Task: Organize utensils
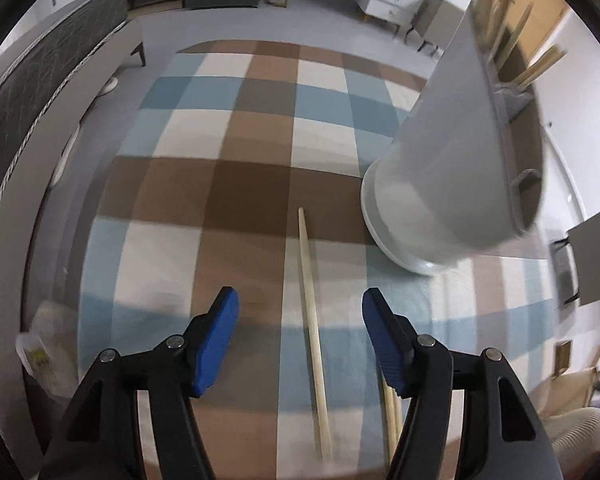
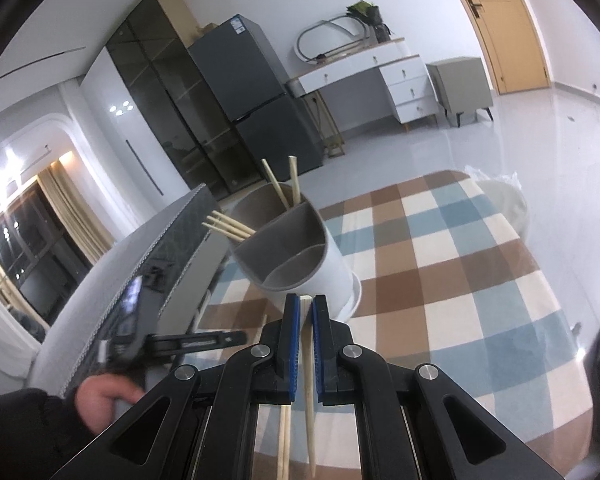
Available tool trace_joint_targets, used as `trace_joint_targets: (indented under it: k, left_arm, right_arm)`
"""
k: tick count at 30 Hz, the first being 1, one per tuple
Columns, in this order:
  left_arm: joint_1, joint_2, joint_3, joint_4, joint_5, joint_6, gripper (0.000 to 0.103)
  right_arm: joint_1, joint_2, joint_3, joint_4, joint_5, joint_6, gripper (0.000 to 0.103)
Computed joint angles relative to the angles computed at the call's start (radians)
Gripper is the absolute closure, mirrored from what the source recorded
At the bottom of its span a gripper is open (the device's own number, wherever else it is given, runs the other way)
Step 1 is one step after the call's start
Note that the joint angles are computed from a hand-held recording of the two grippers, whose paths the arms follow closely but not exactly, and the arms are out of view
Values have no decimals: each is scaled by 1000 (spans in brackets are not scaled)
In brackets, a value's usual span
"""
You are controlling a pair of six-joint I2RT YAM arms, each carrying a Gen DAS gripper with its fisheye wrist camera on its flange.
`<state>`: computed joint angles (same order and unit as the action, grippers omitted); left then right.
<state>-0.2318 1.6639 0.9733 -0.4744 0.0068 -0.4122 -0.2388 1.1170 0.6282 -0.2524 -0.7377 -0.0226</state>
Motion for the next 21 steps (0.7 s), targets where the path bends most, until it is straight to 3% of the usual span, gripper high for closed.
trace_joint_targets:
  k: [3,10,11,13,14,15,18,21]
  left_arm:
    - [-5,75,56,-10,-30,23,44]
    - [4,135,63,36,9,49,46]
    - [-3,121,41,65,-2,50,51]
    - [-19,101,13,97,-27,60,80]
    - [-26,95,7,97,-43,61,86]
    - [-23,85,-5,101,-39,61,102]
    - [3,58,-24,91,29,43,102]
    - [-6,-28,-73,84,20,27,102]
  right_arm:
    - [-8,30,15,0,-11,4,97]
    - [-22,84,43,-15,-46,13,97]
    - [-20,86,45,-15,-46,12,97]
    - [-15,83,45,-16,-44,8,97]
    - [-13,79,44,-16,-41,9,97]
    - [-13,79,44,-16,-41,9,97]
    - [-17,67,39,-17,-30,4,97]
    - [-33,45,30,-24,-33,1,97]
